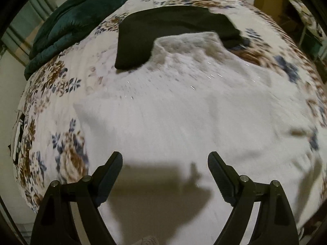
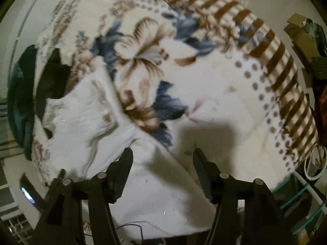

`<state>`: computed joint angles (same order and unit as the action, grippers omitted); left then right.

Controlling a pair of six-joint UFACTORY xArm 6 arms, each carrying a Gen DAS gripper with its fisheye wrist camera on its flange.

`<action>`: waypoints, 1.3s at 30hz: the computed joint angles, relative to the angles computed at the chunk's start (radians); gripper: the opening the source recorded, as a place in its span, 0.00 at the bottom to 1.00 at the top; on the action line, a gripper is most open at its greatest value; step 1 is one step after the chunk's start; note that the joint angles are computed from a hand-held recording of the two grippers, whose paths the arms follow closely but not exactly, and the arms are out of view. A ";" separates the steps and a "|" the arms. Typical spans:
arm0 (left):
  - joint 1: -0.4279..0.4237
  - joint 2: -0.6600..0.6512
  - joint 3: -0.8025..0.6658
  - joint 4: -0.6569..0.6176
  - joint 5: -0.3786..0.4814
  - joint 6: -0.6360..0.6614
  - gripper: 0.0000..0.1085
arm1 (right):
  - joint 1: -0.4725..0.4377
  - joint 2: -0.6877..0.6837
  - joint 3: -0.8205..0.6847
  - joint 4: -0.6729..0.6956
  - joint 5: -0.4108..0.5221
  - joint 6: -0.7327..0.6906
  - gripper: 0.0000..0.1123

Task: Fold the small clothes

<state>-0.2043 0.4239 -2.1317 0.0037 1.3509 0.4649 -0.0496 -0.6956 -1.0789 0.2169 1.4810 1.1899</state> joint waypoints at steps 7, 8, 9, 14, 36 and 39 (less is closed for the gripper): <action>-0.061 -0.422 0.549 0.013 0.031 -0.058 0.78 | -0.124 0.046 -0.130 0.138 0.124 -0.289 0.62; -0.083 -0.477 0.617 0.019 0.053 -0.086 0.78 | -0.128 0.083 -0.129 0.155 0.104 -0.338 0.62; -0.108 -0.534 0.687 0.019 0.079 -0.115 0.78 | -0.146 0.094 -0.119 0.170 0.111 -0.394 0.62; -0.295 -0.760 0.986 0.005 0.156 -0.273 0.78 | -0.265 0.146 -0.120 0.238 0.233 -0.666 0.62; -0.427 -0.962 1.107 0.167 -0.052 -0.536 0.08 | -0.263 0.680 -0.240 0.591 -0.038 -0.972 0.68; -0.396 -0.982 1.074 0.166 -0.017 -0.557 0.08 | -0.238 0.696 -0.257 0.597 -0.050 -0.947 0.44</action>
